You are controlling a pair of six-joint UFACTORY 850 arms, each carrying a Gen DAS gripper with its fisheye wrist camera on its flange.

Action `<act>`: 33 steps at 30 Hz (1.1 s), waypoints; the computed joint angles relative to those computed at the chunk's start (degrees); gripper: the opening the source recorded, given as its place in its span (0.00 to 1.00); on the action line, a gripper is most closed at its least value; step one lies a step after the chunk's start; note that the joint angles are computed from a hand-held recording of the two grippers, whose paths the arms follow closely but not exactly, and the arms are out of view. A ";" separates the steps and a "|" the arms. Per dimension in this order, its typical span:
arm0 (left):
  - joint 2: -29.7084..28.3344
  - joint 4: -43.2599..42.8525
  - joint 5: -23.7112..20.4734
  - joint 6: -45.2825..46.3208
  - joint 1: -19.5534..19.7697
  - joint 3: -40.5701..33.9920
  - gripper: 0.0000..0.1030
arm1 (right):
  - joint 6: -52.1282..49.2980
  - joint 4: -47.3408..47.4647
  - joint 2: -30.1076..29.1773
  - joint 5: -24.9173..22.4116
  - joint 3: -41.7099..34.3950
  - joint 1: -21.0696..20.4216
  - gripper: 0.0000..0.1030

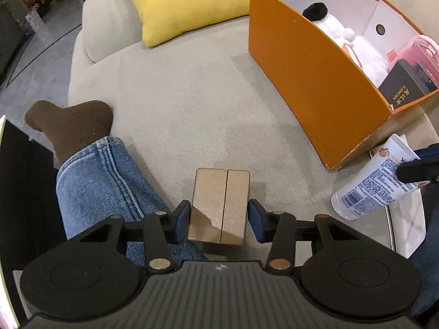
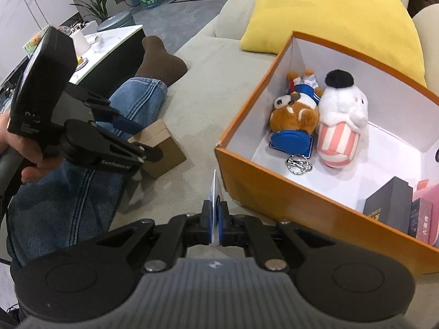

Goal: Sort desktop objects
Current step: 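Grasp the small brown cardboard box with the left gripper, then carry the brown box with left gripper while right carries the tube into the shoebox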

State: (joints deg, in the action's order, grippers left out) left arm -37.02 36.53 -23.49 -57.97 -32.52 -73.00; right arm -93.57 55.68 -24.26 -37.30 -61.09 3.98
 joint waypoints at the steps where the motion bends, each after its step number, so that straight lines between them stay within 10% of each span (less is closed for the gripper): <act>1: 0.28 0.40 -0.36 -1.00 -0.19 0.14 0.51 | -0.01 0.00 -0.03 -0.29 -0.07 -0.21 0.04; 19: 7.82 15.77 3.68 -23.20 -7.62 -5.36 0.51 | -8.41 13.52 7.51 -16.71 -3.49 -14.81 0.03; 33: -18.02 -30.17 -3.39 16.28 -4.05 -36.31 0.51 | -13.61 28.71 -0.43 -4.03 -8.48 -13.45 0.03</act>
State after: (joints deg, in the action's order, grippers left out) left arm -55.04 6.36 -26.89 -41.69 -36.58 -109.31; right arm -107.18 84.39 -24.69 -41.33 -69.57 -9.47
